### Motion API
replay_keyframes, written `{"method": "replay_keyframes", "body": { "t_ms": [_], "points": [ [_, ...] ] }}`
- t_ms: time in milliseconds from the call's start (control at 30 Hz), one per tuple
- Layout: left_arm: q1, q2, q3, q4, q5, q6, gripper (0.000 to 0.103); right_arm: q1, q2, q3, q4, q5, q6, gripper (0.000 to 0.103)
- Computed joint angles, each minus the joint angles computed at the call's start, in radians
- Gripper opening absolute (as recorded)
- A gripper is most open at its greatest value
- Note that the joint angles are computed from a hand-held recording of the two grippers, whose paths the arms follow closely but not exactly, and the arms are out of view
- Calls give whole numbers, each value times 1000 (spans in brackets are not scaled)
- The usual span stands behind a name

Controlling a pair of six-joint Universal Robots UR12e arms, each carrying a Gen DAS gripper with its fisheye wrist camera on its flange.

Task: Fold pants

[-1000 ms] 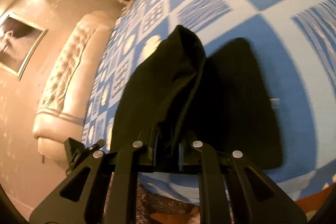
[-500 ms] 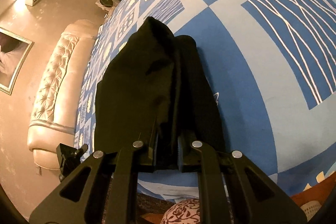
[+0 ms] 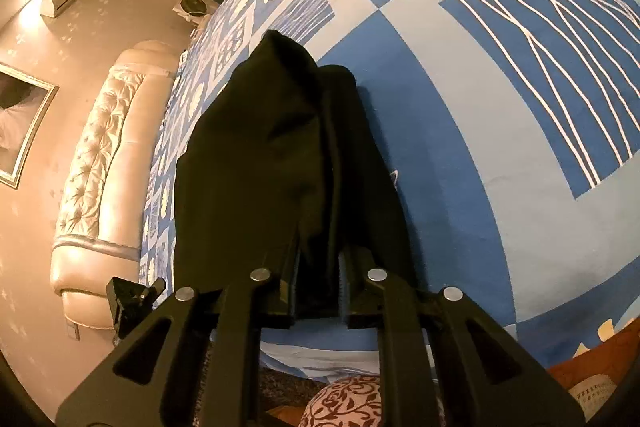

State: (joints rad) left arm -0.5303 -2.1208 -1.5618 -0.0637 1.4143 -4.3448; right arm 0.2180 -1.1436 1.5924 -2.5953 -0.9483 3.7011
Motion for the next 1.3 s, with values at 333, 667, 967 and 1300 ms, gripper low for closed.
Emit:
{"method": "replay_keyframes", "body": {
  "t_ms": [333, 667, 967, 1300],
  "points": [
    [-3, -23, 33, -9, -41, 60, 85, -28, -32, 69, -147, -14, 135, 78],
    [-2, -47, 51, 51, -53, 16, 86, -25, 34, 70, -226, 147, 224, 80],
    [3, -61, 77, 15, -93, 53, 65, -28, 32, 71, -189, 135, 177, 53],
    [2, -43, 77, -44, -48, 64, 38, -17, 38, 66, -214, 124, 164, 47]
  ]
}}
